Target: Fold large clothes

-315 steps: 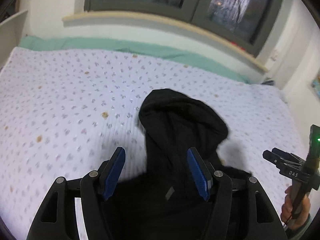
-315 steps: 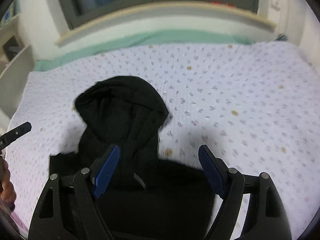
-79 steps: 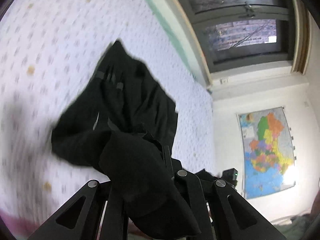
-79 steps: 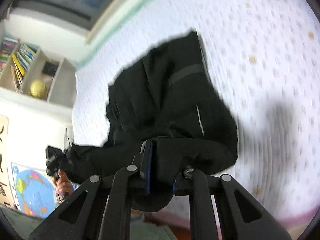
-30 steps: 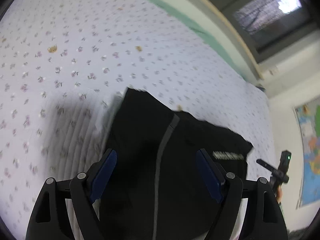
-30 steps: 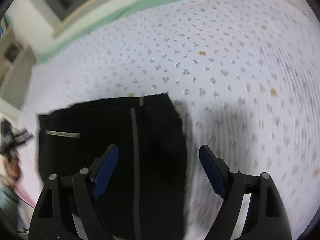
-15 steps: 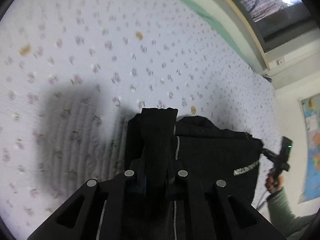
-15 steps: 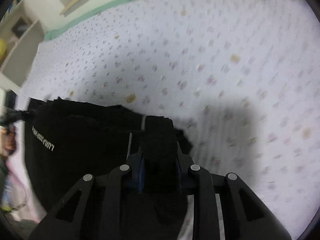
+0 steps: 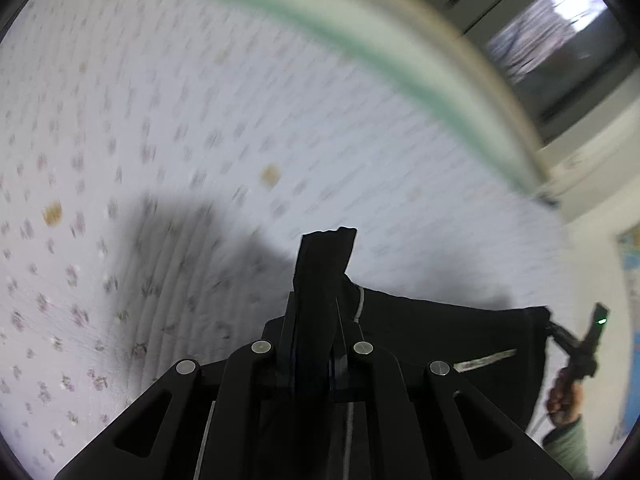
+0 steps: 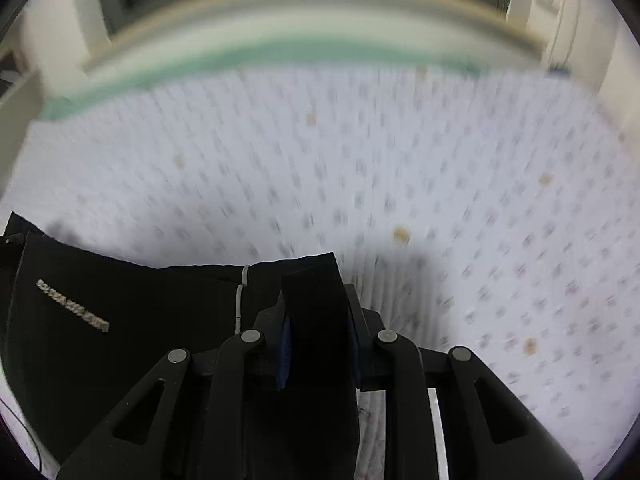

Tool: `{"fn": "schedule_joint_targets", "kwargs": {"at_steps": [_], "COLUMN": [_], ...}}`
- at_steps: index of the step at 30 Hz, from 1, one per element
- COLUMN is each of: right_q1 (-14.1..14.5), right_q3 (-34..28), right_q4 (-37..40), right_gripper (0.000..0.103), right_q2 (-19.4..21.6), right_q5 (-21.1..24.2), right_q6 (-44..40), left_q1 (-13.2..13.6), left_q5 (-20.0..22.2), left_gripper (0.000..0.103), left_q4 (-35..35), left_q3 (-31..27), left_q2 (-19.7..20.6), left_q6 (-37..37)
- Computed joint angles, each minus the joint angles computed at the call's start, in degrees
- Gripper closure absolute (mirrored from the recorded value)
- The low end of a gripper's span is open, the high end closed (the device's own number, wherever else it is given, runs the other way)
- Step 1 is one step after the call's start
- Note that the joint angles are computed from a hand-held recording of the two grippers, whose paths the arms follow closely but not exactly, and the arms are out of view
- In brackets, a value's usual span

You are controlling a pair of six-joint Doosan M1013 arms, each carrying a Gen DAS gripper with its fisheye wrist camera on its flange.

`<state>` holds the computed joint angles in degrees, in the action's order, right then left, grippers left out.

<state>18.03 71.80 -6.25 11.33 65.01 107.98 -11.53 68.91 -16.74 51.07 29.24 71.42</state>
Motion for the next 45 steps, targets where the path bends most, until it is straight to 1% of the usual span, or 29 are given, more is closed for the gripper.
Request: {"fn": "schedule_joint_targets", "kwargs": {"at_steps": [2, 3, 6, 8, 10, 11, 13, 14, 15, 16, 17, 19, 20, 22, 24, 25, 26, 28, 30, 31, 32, 33, 34, 35, 37, 40, 41, 42, 45], "right_q1": [-0.7, -1.0, -1.4, -1.3, -1.4, -1.6, -2.2, -2.4, -2.4, -2.1, -1.9, -0.9, -0.1, 1.9, 4.6, 6.1, 7.6, 11.3, 12.7, 13.3, 13.5, 13.4, 13.4, 13.5, 13.5, 12.9, 12.4, 11.8, 10.3], "right_q3": [1.1, 1.9, 3.9, 3.8, 3.3, 3.3, 3.6, 3.7, 3.9, 4.0, 4.1, 4.7, 4.6, 5.4, 5.4, 5.7, 5.8, 5.7, 6.9, 7.5, 7.8, 8.1, 8.3, 8.5, 9.4, 9.6, 9.0, 8.2, 6.0], "right_q4": [2.5, 3.8, 6.8, 6.5, 6.0, 6.3, 8.0, 8.5, 8.6, 8.3, 8.2, 10.0, 11.1, 13.3, 14.7, 14.8, 14.0, 9.3, 8.3, 6.9, 6.5, 6.7, 6.6, 5.9, 5.4, 6.7, 8.0, 9.2, 11.1], "right_gripper": [0.078, 0.078, 0.076, 0.070, 0.061, 0.060, 0.059, 0.058, 0.049, 0.045, 0.037, 0.029, 0.027, 0.026, 0.026, 0.026, 0.026, 0.026, 0.026, 0.025, 0.023, 0.019, 0.015, 0.013, 0.010, 0.012, 0.014, 0.020, 0.021], "right_q2": [1.6, 2.1, 2.5, 2.7, 2.8, 2.5, 0.9, -0.3, -1.6, -2.9, -3.9, -6.6, -7.2, -8.4, -7.9, -7.7, -7.3, -5.7, -4.9, -4.5, -4.0, -3.4, -2.9, -2.6, -2.5, -2.7, -2.8, -2.9, -3.5], "right_q5": [1.8, 2.3, 2.1, 2.8, 4.3, 4.5, 3.8, 2.9, 2.2, 1.6, 1.1, -0.4, -0.9, -1.1, 0.5, 1.3, 2.0, 4.3, 4.1, 4.0, 4.0, 4.7, 5.3, 5.6, 4.4, 4.1, 4.7, 5.0, 1.7], "right_q6": [-0.1, 0.0, 0.1, 0.5, 1.6, 2.3, 3.3, 3.8, 4.1, 4.3, 4.1, 2.7, 2.3, 2.0, 1.8, 1.3, 0.8, 2.0, 2.6, 3.1, 3.2, 3.1, 3.1, 3.3, 3.8, 3.4, 2.4, 1.5, -0.6], "left_q1": [-0.1, 0.0, 0.5, 1.1, 1.7, 1.9, 1.9, 2.0, 2.3, 2.1, 2.0, 0.8, -0.5, -2.0, -3.9, -5.3, -6.8, -10.0, -11.2, -12.0, -13.1, -13.6, -13.5, -13.2, -13.2, -13.6, -13.3, -13.0, -12.3], "left_q5": [2.1, 2.1, -0.1, -0.7, -0.5, -0.2, -0.3, -1.3, -1.9, -2.5, -2.9, -3.8, -3.9, -4.5, -4.6, -4.2, -3.9, -4.3, -3.3, -2.2, -1.4, -1.4, -2.2, -2.6, -2.0, -0.5, 0.5, 1.6, 1.0], "left_gripper": [0.092, 0.092, 0.086, 0.082, 0.079, 0.068, 0.057, 0.056, 0.056, 0.054, 0.051, 0.045, 0.043, 0.040, 0.040, 0.040, 0.040, 0.040, 0.040, 0.040, 0.040, 0.040, 0.040, 0.040, 0.040, 0.040, 0.040, 0.040, 0.040], "left_q4": [0.4, -0.3, -2.3, -4.7, -6.3, -6.5, -4.7, -4.1, -3.8, -2.4, -1.6, 1.2, 2.8, 0.8, -3.6, -4.5, -3.8, -0.6, -2.2, -0.6, 2.8, 4.6, 4.4, 3.7, 4.2, 5.4, 4.7, 3.6, 2.3], "left_q3": [1.2, 2.1, 4.9, 5.4, 5.7, 5.5, 5.7, 6.3, 6.7, 7.0, 7.2, 7.6, 7.8, 8.8, 10.8, 11.6, 12.3, 14.2, 15.7, 16.2, 16.5, 17.2, 18.1, 18.5, 17.7, 16.6, 15.9, 14.8, 11.7], "left_q2": [1.2, 1.3, 0.8, 0.6, 0.1, 0.0, -1.5, -2.8, -3.8, -5.1, -6.0, -8.2, -9.3, -10.7, -11.8, -12.1, -12.3, -12.6, -12.0, -11.6, -11.0, -10.6, -10.4, -10.2, -9.6, -9.3, -9.2, -9.0, -8.9], "left_q6": [-0.8, -0.9, -1.9, -1.7, -0.9, -0.8, -1.5, -0.9, -0.3, 0.0, 0.5, 1.7, 2.6, 4.8, 7.5, 8.6, 9.2, 9.1, 9.1, 8.1, 6.8, 6.1, 5.3, 4.6, 4.1, 4.5, 4.7, 5.2, 7.6]}}
